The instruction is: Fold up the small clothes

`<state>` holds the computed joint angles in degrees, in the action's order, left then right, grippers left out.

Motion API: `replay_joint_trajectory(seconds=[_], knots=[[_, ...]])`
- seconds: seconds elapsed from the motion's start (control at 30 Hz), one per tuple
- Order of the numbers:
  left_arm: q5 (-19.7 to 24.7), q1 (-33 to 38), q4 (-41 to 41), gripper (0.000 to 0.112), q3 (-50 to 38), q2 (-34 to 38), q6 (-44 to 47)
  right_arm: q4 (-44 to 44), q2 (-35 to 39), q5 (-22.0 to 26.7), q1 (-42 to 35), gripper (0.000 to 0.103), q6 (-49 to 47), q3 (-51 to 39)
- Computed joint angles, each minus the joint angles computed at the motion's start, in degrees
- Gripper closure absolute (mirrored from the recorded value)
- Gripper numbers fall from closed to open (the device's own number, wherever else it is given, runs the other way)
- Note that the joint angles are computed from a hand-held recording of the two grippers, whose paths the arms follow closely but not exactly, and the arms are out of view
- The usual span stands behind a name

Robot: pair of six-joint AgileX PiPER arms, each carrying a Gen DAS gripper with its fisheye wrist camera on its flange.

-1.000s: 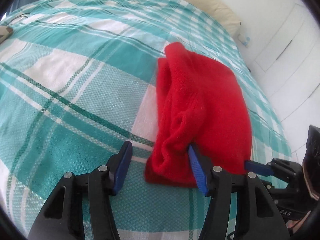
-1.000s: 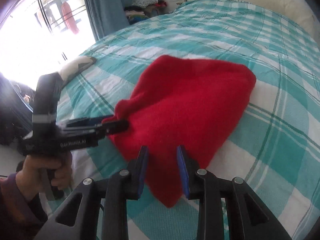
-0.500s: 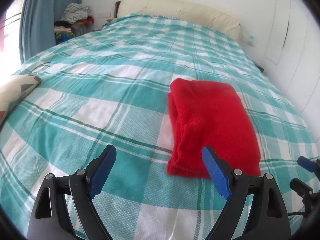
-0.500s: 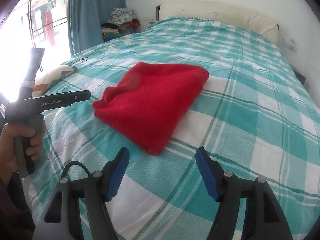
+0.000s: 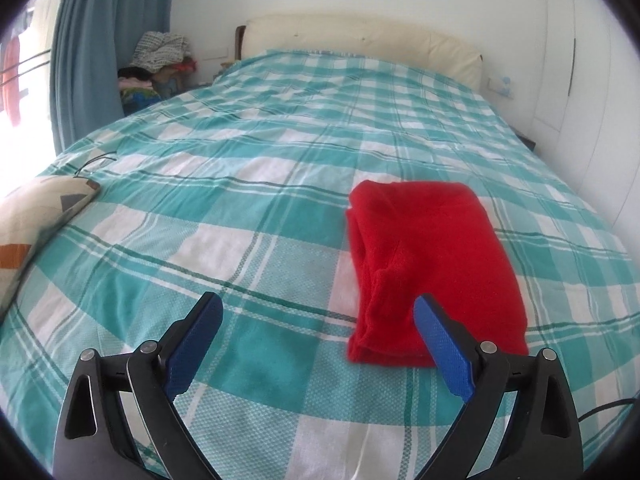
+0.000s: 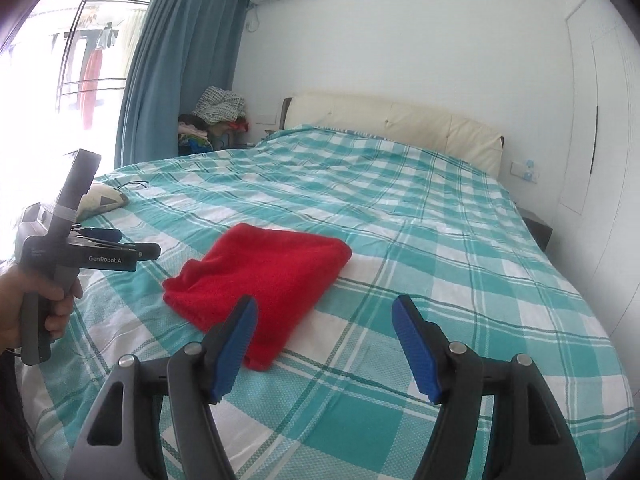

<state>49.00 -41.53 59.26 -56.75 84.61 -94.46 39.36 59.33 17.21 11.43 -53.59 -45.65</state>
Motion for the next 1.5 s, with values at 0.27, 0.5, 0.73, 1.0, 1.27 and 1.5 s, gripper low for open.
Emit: replay_joint_trajectory(seconds=[0.27,0.5,0.73,1.0,1.27,1.5], knots=[[3.2,-0.5,1.5,0.013,-0.2,0.2,-1.7,9.8,-8.9,-0.5,-13.5,0.012,-11.1,0.2],[11.2,-3.8,1.9,0.011,-2.3,2.5,-1.9,45.7,-16.8,20.5,-49.3,0.0,-46.0,-0.4],[-1.1,-0.2,-2.9,0.01,1.8,-2.3,5.8,32.2,-10.7,31.7,-55.2,0.0,-44.3,-4.2],[-24.1,16.4,-30.2,0.01,-4.8,2.8,29.1,8.9,9.2,33.5,-30.3,0.001,-16.8,-12.6],[-18.3,24.0,-51.7,0.011,-21.7,21.5,55.4,16.1,41.9,40.5,-13.9,0.007,5.0,-33.7],[-20.0,26.9,-66.0,0.019,-24.6,24.6,71.8,20.0,66.2,49.9,-8.0,0.039,27.8,-57.1]])
